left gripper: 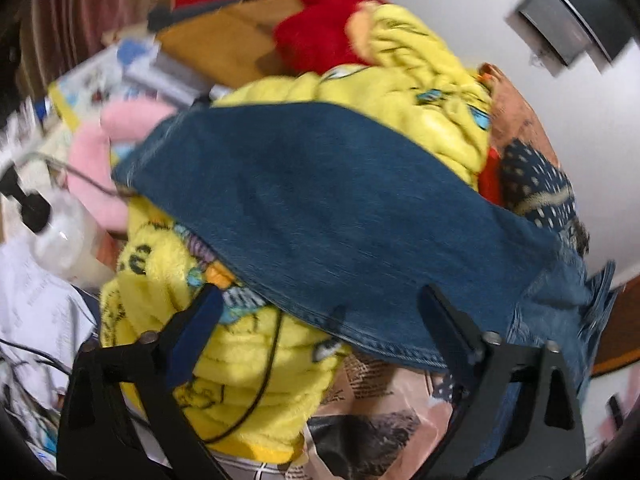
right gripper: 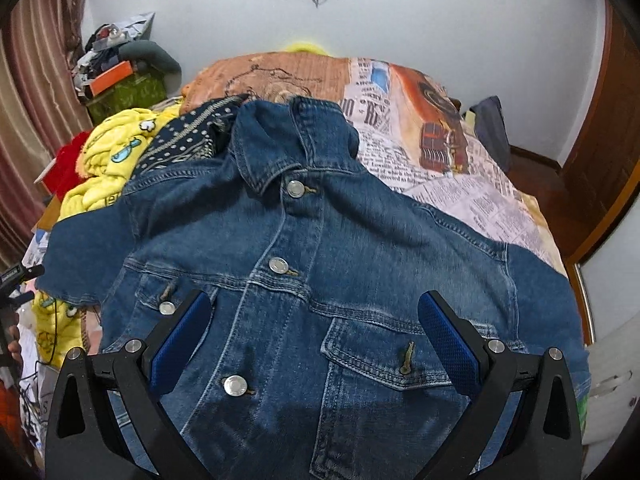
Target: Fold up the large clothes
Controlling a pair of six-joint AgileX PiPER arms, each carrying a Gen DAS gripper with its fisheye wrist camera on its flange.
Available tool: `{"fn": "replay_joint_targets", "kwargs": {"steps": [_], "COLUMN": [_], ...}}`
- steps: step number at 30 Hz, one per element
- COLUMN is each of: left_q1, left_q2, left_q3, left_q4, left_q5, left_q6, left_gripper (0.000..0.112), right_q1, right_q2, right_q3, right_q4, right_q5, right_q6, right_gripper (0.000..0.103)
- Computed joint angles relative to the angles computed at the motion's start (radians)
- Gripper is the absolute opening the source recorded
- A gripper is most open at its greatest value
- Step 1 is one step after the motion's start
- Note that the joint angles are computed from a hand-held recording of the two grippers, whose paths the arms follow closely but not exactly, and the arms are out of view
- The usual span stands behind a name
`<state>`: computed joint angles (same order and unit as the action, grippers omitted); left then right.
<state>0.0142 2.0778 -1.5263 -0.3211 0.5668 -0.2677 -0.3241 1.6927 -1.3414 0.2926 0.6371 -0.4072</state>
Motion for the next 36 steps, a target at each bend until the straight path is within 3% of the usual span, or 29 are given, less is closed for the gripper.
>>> {"fn": "replay_joint_targets", "kwargs": {"steps": [4, 9, 11, 12, 16, 21, 28, 33, 36], "left_q1": [0.068, 0.098, 0.09, 0.078, 0.024, -0.055, -0.199, -0.339, -0.429], "left_q2": [0.048, 0.107, 0.114, 0.11, 0.091, 0.018, -0.091, -0.101, -0.06], "left_q3": [-0.012, -0.054, -0.074, -0.082, -0.129, -0.17, -0.281, -0.433, -0.57], "left_q4": [-0.162, -0.197, -0.125, -0.052, 0.238, 0.511, 0.716, 0.779, 0.731], "left_q5": [0.008, -0.004, -0.004, -0.003, 0.045, 0.086, 0.114, 0.13, 0.154], "left_q6": [0.093, 0.082, 0.006, -0.06, -0.286, -0.454, -0.516, -0.468, -0.376], "left_gripper": [0.077, 0.06, 0.05, 0.039, 0.013, 0.009, 0.009, 0.008, 0.008], "right_q1": [0.001, -0.001, -0.004, -0.007, -0.015, -0.033, -0.077, -0.128, -0.16], "right_q2": [0.029, 0.045, 0.047, 0.046, 0.031, 0.0, -0.041, -0.056, -0.063], "right_q3": [-0.033, -0.049, -0.052, -0.052, -0.044, -0.029, -0.015, -0.017, -0.019], "right_q4": [-0.02, -0.026, -0.026, -0.02, 0.001, 0.035, 0.089, 0.152, 0.196], "right_q5": [0.011, 0.025, 0.027, 0.028, 0.03, 0.024, 0.022, 0.033, 0.046], "right_q6": [0.033, 0.053, 0.056, 0.052, 0.036, -0.002, -0.062, -0.126, -0.172], "right_gripper": [0.103, 0.103, 0.103, 0.103, 0.103, 0.103, 0.103, 0.103, 0.103]}}
